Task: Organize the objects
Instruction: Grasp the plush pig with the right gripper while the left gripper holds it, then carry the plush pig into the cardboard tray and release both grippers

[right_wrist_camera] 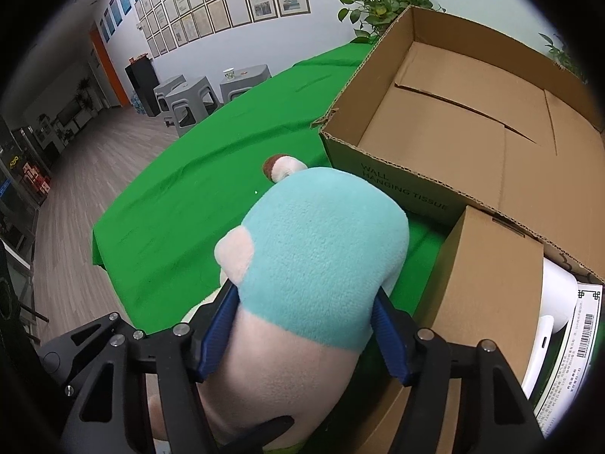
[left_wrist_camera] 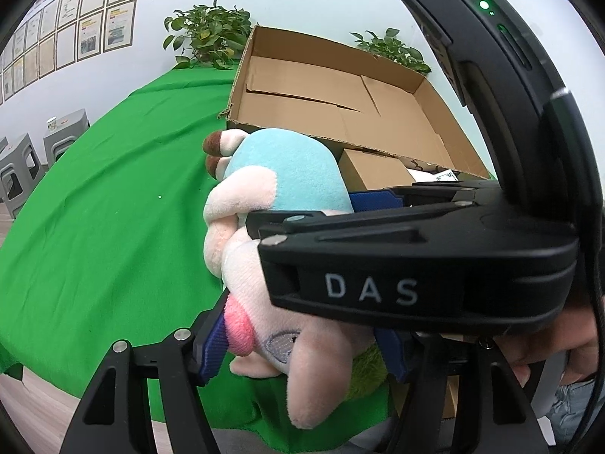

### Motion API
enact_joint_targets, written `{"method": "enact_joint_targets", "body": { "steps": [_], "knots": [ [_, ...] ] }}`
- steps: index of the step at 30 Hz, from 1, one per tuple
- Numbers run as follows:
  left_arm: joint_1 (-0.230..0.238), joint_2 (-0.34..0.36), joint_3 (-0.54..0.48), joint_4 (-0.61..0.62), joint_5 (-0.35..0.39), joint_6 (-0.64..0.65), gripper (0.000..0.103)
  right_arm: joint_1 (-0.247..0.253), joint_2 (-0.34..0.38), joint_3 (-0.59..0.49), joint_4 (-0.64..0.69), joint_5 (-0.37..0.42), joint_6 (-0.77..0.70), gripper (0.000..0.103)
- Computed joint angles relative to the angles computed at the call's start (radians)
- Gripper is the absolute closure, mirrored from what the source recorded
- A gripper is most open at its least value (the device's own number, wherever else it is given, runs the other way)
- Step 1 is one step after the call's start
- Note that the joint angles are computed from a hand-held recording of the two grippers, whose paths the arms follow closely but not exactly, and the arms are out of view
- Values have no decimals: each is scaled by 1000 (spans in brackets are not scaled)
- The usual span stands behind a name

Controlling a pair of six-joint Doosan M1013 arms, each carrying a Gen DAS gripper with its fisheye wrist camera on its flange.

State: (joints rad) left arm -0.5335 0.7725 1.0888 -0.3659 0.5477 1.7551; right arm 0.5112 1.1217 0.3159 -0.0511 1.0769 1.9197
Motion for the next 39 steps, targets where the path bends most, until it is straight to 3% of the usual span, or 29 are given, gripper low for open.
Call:
{"method": "enact_joint_targets", "body": {
  "steps": [7, 16, 24, 32, 39],
  "knots": [
    [-9, -2, -11, 62, 2, -45, 42, 2, -59, 114, -2, -110, 6, 48],
    [-39, -49, 18, 212, -127, -133, 43, 3, -159, 270, -67, -328, 25, 51],
    [-56, -53, -44, 392, -237, -226, 43, -2, -181, 244, -187, -429, 51, 51],
    [-55, -17, -170, 320, -269, -124, 43, -4, -174, 168, -365, -446, 112, 51],
    [-61, 30, -321, 269, -219, -68, 43, -8, -161, 123, -430, -448, 127, 51]
  ]
}}
